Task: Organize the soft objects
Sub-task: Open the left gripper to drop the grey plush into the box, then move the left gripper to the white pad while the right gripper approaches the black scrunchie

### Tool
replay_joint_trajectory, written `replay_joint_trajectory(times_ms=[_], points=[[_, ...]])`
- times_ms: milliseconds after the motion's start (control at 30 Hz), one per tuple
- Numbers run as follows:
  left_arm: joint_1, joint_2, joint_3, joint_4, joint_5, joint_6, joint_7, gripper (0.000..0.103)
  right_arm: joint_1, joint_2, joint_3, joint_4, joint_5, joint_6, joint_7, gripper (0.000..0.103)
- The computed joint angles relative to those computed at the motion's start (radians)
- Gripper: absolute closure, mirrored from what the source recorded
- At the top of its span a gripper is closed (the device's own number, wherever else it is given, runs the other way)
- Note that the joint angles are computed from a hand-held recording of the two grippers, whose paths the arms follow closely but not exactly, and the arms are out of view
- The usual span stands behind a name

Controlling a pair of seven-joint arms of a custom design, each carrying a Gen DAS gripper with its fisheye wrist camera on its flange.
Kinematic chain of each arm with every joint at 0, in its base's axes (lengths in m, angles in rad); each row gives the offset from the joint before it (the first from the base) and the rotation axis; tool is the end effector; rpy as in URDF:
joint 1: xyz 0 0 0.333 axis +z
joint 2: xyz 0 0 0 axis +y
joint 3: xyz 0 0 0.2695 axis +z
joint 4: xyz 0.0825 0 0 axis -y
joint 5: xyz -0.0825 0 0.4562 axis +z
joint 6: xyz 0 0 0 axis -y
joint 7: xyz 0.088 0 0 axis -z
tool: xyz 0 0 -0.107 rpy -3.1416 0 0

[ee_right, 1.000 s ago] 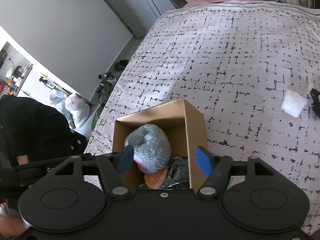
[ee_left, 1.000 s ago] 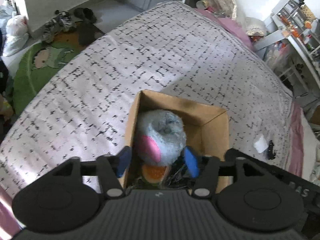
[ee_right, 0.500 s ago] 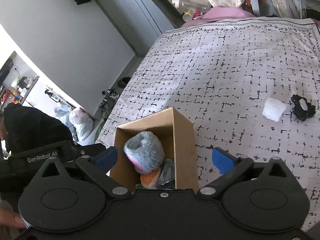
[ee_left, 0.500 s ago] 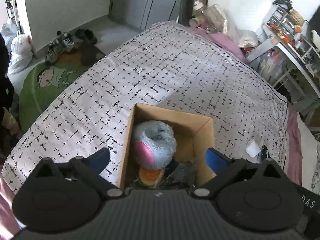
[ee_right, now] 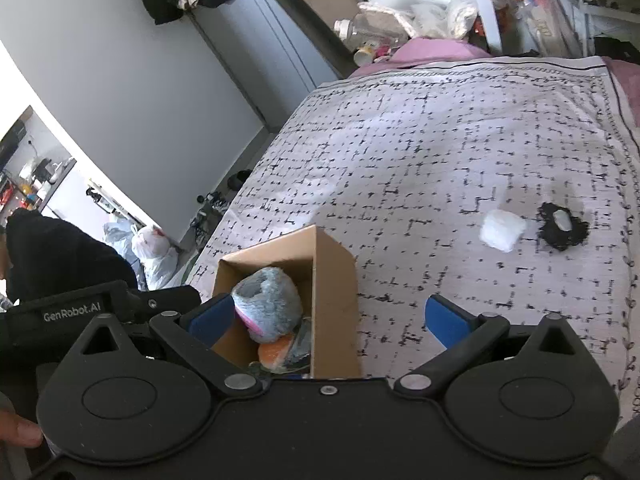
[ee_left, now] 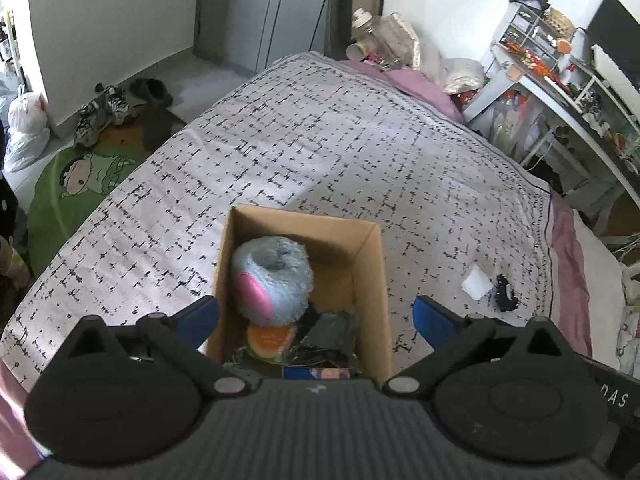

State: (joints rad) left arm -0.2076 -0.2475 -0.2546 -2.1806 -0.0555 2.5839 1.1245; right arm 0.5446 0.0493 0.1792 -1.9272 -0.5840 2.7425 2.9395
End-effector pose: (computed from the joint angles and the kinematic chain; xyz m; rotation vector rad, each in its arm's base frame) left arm 0.5404 -0.2741 0.4932 -1.9779 1.9616 -0.8697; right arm 0.4977 0.4672 0.4725 -1.4639 1.7850 -0.2525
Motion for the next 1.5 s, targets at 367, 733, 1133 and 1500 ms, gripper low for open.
replay_joint_trajectory(times_ms=[367,733,1133,1500], points=[[-0.050,0.016,-0.009,0.022,-0.072,0.024,0.074,0.001,-0.048,-0.144,0.020,-0.154,-0.062,0.013,0.070,0.000],[-0.090,0.083,-0.033,0.095,-0.071,0.025,0.080,0.001,-0.122,-0.286,0.052,-0.306,-0.084,0.025,0.107,0.000],[-0.133,0.183,-0.049,0.203,-0.006,-0.002,0.032,0.001,-0.174,-0.397,0.048,-0.452,0.015,0.083,0.052,0.000],[-0.178,0.301,-0.045,0.335,0.097,-0.065,-0.050,0.001,-0.206,-0.446,0.040,-0.526,0.101,0.114,-0.007,0.000]])
